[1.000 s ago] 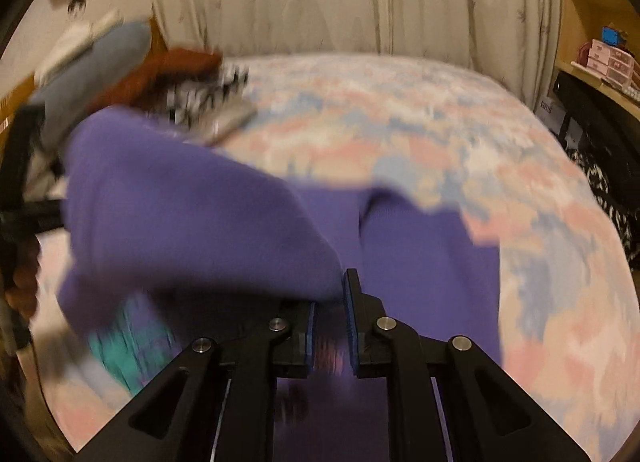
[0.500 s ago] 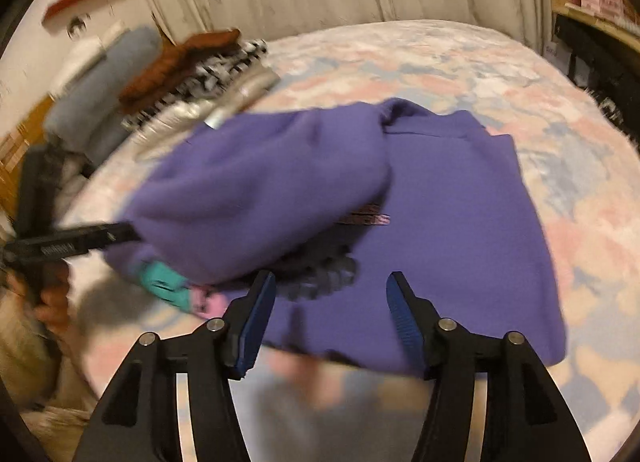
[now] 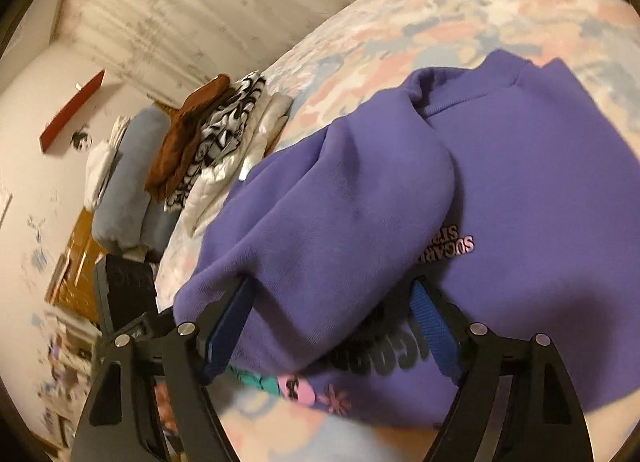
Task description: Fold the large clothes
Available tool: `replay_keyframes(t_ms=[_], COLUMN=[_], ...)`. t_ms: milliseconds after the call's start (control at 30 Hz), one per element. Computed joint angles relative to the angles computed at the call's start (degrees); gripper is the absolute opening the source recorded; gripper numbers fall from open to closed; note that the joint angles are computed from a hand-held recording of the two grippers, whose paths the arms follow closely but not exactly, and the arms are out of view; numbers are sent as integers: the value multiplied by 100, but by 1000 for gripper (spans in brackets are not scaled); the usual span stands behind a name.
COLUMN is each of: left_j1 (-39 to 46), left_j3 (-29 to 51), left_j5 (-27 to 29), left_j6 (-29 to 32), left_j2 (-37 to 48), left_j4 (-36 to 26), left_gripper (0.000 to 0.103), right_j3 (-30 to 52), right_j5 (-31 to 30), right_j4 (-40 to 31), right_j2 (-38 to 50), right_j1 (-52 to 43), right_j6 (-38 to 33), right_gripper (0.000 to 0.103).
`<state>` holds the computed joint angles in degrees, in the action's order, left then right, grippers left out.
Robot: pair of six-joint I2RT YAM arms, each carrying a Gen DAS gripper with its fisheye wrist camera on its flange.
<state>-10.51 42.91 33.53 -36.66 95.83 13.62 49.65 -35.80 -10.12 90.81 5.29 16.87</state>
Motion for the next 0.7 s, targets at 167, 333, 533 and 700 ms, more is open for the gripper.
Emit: replay_keyframes(t_ms=[167, 333, 533, 700], left_j1=[-198, -852, -1586, -1898], left_j3=[292, 1587, 2408, 2189], left_j5=[-346, -2272, -3483, -3990], left_j6=[-642, -728, -681, -618], left_j2=[326, 244, 632, 824], left_j4=[458, -2172, -4153, -3775], left_gripper=[27, 8, 8, 8], right_j3=[301, 769, 787, 487], right_j5=[517, 1319, 2300, 2923], right_j4=[-39, -553, -1414, -1188], right_j2=[312, 280, 106, 190], right_j1=[333, 707, 1108, 1448], right_j6=[-25, 238, 282, 234], right_gripper=[27, 18, 16, 16])
